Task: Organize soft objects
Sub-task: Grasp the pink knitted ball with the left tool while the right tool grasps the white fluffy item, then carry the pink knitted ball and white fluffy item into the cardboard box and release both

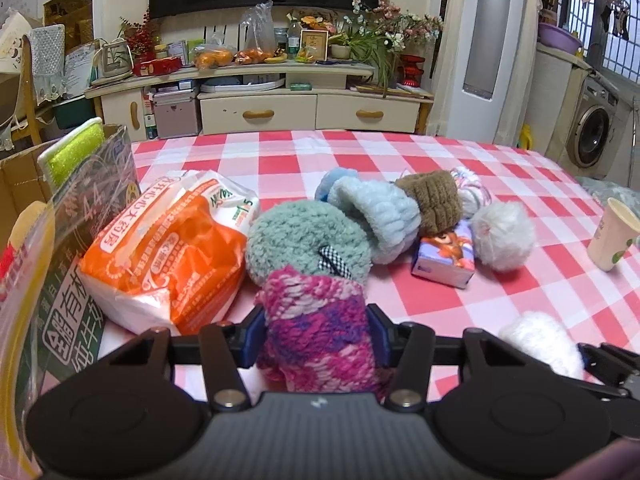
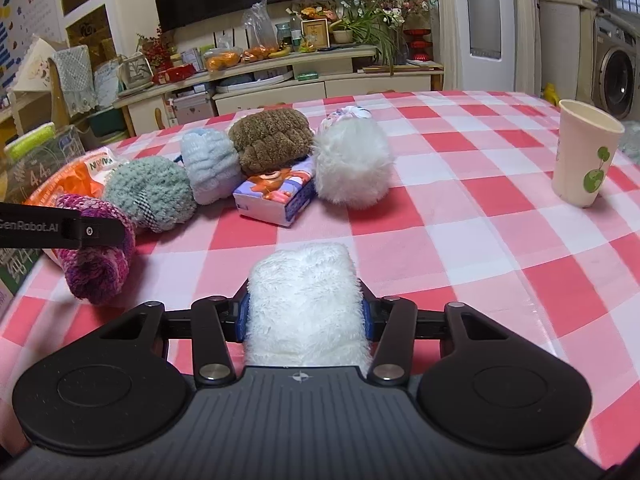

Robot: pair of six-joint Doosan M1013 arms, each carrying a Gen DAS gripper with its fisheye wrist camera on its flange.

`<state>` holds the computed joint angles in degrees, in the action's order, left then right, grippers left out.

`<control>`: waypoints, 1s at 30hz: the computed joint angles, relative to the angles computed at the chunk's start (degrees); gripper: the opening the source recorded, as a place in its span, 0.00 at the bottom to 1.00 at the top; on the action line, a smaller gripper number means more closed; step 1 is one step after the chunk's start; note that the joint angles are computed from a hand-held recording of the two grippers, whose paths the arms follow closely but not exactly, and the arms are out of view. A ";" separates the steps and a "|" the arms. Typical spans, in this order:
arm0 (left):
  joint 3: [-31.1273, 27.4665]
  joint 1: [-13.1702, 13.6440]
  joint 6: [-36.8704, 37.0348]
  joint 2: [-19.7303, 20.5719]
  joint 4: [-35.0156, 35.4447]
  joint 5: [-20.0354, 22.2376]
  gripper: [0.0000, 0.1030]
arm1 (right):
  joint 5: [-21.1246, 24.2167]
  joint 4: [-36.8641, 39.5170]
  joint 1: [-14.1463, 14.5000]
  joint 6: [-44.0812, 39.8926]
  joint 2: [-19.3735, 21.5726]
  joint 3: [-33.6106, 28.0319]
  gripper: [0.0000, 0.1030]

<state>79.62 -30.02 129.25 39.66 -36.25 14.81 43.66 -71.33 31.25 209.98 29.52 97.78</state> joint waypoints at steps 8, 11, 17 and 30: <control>0.88 1.21 14.52 -1.09 -15.40 1.74 0.49 | -0.69 -0.41 -0.05 1.13 0.45 -0.65 0.57; 1.23 1.74 19.42 -1.49 -20.63 2.71 0.49 | -1.05 -0.37 -0.16 1.89 0.53 -0.85 0.57; 1.85 2.65 28.01 -2.26 -29.83 4.09 0.49 | -2.21 -0.77 -0.51 4.72 0.50 -0.86 0.57; 2.92 4.82 43.79 -3.66 -47.69 5.82 0.50 | -1.70 -1.26 0.00 3.78 0.71 -2.43 0.57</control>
<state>82.54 -25.21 173.05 36.00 -83.94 20.63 41.96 -72.59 31.25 213.76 30.23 95.36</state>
